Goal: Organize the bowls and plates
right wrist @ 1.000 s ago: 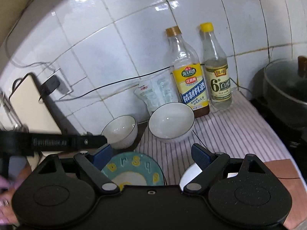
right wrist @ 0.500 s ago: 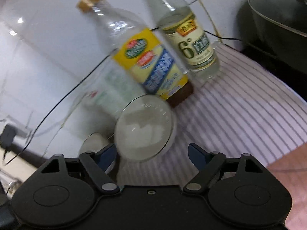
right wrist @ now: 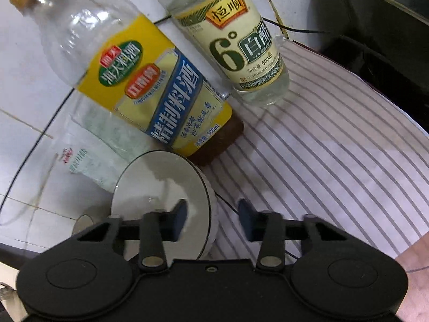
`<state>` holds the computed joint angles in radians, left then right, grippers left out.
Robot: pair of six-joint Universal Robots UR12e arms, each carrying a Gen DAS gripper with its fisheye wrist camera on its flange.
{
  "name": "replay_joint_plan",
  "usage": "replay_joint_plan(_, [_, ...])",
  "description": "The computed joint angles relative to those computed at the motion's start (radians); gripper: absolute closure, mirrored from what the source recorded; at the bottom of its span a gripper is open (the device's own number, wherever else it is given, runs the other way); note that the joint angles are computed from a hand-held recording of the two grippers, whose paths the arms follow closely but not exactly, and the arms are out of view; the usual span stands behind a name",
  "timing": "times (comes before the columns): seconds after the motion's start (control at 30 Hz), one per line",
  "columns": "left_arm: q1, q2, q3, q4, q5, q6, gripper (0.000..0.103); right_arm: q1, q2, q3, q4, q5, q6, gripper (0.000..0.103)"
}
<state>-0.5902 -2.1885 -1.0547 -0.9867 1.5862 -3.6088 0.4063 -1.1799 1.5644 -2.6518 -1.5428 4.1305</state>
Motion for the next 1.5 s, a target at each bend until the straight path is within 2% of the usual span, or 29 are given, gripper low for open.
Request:
replay_joint_plan(0.03, [0.002, -0.003, 0.002, -0.002, -0.006, -0.002, 0.081, 0.000, 0.001, -0.001, 0.002, 0.003, -0.004, 0.084])
replay_joint_plan(0.07, [0.005, -0.003, 0.000, -0.001, -0.019, -0.007, 0.084, 0.000, 0.001, -0.001, 0.005, 0.007, -0.006, 0.091])
replay_joint_plan(0.23, [0.014, 0.002, -0.019, 0.031, -0.047, -0.027, 0.085, 0.002, 0.001, -0.001, 0.004, 0.000, -0.021, 0.091])
replay_joint_plan(0.43, [0.013, -0.001, -0.023, 0.044, -0.045, -0.035, 0.085, 0.006, 0.011, -0.003, -0.012, -0.018, -0.031, 0.091])
replay_joint_plan(0.53, [0.014, 0.005, -0.029, 0.044, -0.048, -0.033, 0.088, 0.019, 0.011, -0.021, 0.034, -0.053, -0.102, 0.091])
replay_joint_plan(0.7, [0.010, 0.033, -0.055, 0.063, -0.032, -0.004, 0.088, 0.023, -0.008, -0.001, 0.017, -0.035, -0.108, 0.090])
replay_joint_plan(0.87, [0.008, 0.087, -0.098, 0.087, -0.029, 0.019, 0.088, 0.028, -0.056, 0.036, 0.003, 0.014, -0.067, 0.089])
replay_joint_plan(1.07, [-0.008, 0.143, -0.123, 0.089, -0.008, 0.035, 0.088, 0.048, -0.116, 0.070, -0.012, 0.009, -0.053, 0.089])
replay_joint_plan(1.27, [-0.039, 0.195, -0.148, 0.089, 0.027, 0.051, 0.088, 0.057, -0.189, 0.132, -0.039, 0.000, -0.038, 0.088])
replay_joint_plan(1.5, [-0.086, 0.211, -0.143, 0.073, 0.048, 0.081, 0.088, 0.040, -0.276, 0.224, -0.064, 0.001, -0.016, 0.088])
